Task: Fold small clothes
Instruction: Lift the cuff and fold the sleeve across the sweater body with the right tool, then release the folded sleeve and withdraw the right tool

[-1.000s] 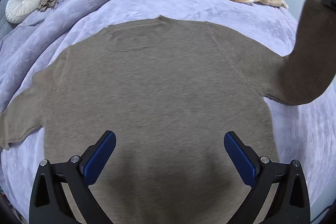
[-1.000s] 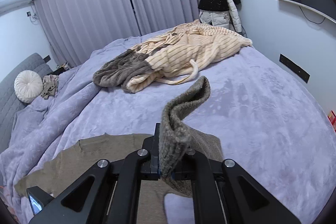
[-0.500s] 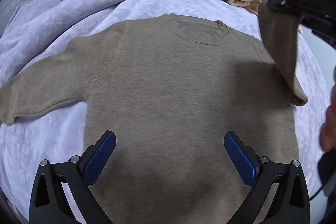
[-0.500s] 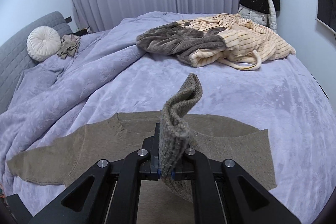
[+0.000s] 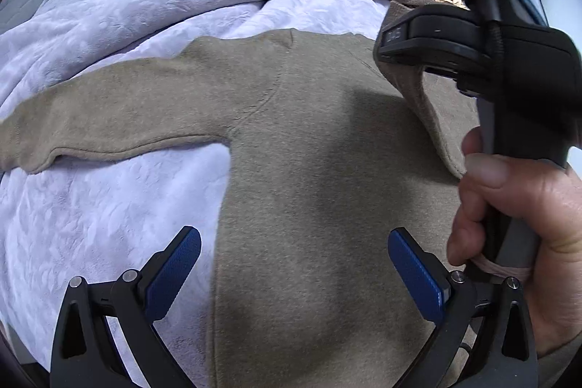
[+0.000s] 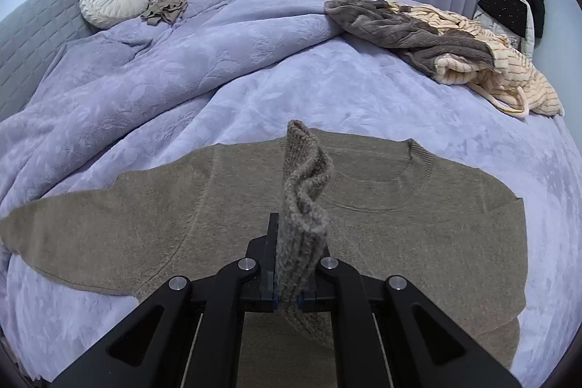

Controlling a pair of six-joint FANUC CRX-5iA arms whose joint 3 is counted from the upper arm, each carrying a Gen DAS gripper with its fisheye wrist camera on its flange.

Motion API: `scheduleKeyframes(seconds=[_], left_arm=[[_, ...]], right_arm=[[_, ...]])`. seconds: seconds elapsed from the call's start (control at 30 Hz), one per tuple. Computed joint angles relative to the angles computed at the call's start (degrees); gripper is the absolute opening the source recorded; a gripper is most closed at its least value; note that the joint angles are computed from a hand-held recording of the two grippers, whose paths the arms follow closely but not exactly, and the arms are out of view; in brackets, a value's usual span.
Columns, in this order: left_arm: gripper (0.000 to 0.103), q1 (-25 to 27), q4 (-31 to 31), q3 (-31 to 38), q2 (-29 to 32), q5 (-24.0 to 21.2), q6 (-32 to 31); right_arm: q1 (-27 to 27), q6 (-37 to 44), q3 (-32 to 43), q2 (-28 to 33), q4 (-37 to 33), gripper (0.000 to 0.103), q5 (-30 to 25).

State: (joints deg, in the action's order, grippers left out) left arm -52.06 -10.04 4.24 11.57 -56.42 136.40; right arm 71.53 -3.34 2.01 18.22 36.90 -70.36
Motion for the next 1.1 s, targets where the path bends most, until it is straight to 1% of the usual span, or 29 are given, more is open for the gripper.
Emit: scheduleKeyframes(seconds=[0.1,0.17,0.23,0.27,0.3,0.33,0.37,0.43,0.53,0.57,0.67,0.77,0.8,0.83,0.9,0.93,0.97,1.0,1.07,1.1], left_arm=[[0.103,0.32,0.71,-0.88,-0.33,0.62,-0.27],[0.103,0.34,0.73,-0.93,-0.21,0.4,-0.24],[0.103,0.43,0.92,-0.95,-0.06,0.35,-0.17],[0.103,0.47,1.08,-1.03,-0.06,0.43,-0.19],[0.103,0.45,1.16,-0.96,-0.01,0.39,-0.12],[0.103,0.45,1.29,-0.79,0.1,0.32,-0.13],[0.103,0.43,1.32,-0.65,0.18,0.35,-0.16],[0.103,0.34,1.69,0.22,0.79,0.48,-0.7],[0.103,-0.07,1.63,3.95,3.47,-0.19,-2.17],[0.103,-0.25,1.57,5.8,4.83,-0.83,-2.99],[0.103,-0.35,3.52,11.18,9.35,-0.47,-6.88],[0.103,0.25,8.39,15.81,14.54,1.97,-12.55],[0.103,0.25,8.86,18.04,16.62,1.86,-13.01],[0.103,0.26,8.8,20.8,19.02,0.92,-13.16],[0.103,0.6,9.25,24.99,23.33,-0.58,-15.48],[0.103,0.29,7.23,27.82,25.19,-3.6,-14.54],[0.103,-0.1,3.91,31.06,27.42,-8.0,-12.83],[0.103,-0.21,1.98,31.91,28.14,-9.69,-12.12],[0.103,0.34,2.63,28.56,25.93,-6.93,-12.45],[0.103,0.33,2.31,28.34,25.3,-7.02,-11.43]], right_arm=[[-0.09,2.13,1.94,1.75,-1.21,0.006,0.81],[-0.44,4.75,2.77,2.3,-3.58,0.007,2.09],[-0.68,5.94,1.75,1.38,-5.29,0.013,4.61],[-0.76,6.83,1.27,0.76,-6.13,0.028,5.69],[-0.65,7.39,0.68,0.13,-6.09,0.052,6.3],[-0.16,7.1,-0.64,-0.89,-4.49,0.062,6.74],[0.48,6.61,-2.48,-2.28,-2.19,0.07,7.18],[1.56,6.51,-5.82,-5.37,0.58,0.07,6.2],[2.34,4.15,-11.07,-10.23,1.0,0.07,3.0],[2.4,2.72,-13.87,-12.56,0.39,0.07,2.55],[2.28,-1.48,-20.6,-17.95,-2.66,0.07,0.31],[2.08,-5.74,-26.73,-22.55,-4.95,0.07,-0.55],[1.89,-6.86,-28.49,-23.81,-5.61,0.07,-0.26],[1.58,-7.78,-30.14,-24.96,-6.37,0.07,0.42],[1.01,-8.24,-32.85,-26.66,-7.88,0.07,1.23],[0.97,-8.2,-33.84,-27.0,-8.09,0.07,0.7],[1.13,-8.35,-34.57,-27.21,-8.08,0.069,-0.6],[1.2,-9.09,-35.31,-27.87,-7.98,0.069,-1.08],[1.96,-12.3,-36.88,-30.61,-7.12,0.069,-0.96],[2.45,-13.16,-36.74,-30.54,-5.91,0.07,-2.06]])
